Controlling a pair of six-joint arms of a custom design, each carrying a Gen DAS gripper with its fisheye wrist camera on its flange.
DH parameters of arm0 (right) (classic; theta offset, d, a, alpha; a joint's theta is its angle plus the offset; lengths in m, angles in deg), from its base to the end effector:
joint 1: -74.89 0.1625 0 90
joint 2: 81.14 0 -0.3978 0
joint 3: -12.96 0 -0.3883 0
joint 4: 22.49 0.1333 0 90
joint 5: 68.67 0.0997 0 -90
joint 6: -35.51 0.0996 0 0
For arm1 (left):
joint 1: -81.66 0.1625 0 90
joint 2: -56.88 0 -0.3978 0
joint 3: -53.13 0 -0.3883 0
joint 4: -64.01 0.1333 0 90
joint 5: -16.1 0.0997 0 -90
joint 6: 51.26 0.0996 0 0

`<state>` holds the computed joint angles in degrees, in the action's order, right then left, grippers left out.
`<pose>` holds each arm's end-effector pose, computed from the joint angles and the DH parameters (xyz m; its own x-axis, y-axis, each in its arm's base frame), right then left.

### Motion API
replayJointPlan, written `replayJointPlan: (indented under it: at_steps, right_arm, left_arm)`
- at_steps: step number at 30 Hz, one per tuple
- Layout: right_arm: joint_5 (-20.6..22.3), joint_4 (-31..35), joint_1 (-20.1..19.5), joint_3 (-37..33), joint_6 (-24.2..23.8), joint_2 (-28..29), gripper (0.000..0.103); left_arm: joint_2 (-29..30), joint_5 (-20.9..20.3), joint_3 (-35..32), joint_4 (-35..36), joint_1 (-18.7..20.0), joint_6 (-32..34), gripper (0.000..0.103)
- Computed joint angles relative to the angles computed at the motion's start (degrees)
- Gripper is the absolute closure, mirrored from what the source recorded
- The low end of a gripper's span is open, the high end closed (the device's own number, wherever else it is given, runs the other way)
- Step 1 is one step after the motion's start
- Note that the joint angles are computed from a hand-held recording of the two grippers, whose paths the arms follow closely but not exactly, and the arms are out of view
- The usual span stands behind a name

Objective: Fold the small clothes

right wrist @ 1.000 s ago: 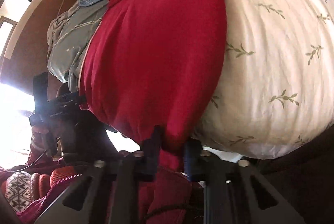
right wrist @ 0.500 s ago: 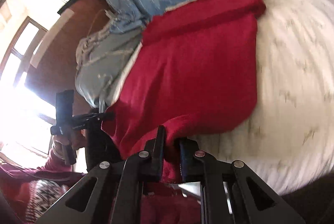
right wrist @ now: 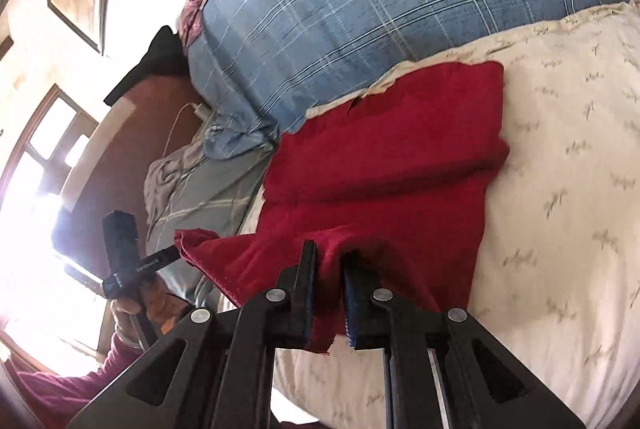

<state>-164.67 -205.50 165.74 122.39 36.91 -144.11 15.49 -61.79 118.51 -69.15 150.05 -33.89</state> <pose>0.1316 -0.5869 0.2396 -0.9955 0.0779 0.0541 0.0141 0.6859 -0.7275 -0.1437 -0.7814 0.2084 -0.7879 0.5447 -0.2872 0.6110 0.7497 -0.2542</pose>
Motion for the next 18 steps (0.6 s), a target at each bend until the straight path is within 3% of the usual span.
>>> replayJointPlan:
  at_steps: [6,18]
  right_arm:
    - [-1.21,-1.3,0.0,-2.03,-0.13,0.6,0.092]
    - [0.92,-0.82,-2.32,-7.33,1.28,3.14,0.092]
  left_arm:
    - [1.99,1.02,-2.82,-2.07,-0.4,0.8,0.098]
    - [9.06,2.48,-12.47,-0.8,-0.99,0.57,0.098]
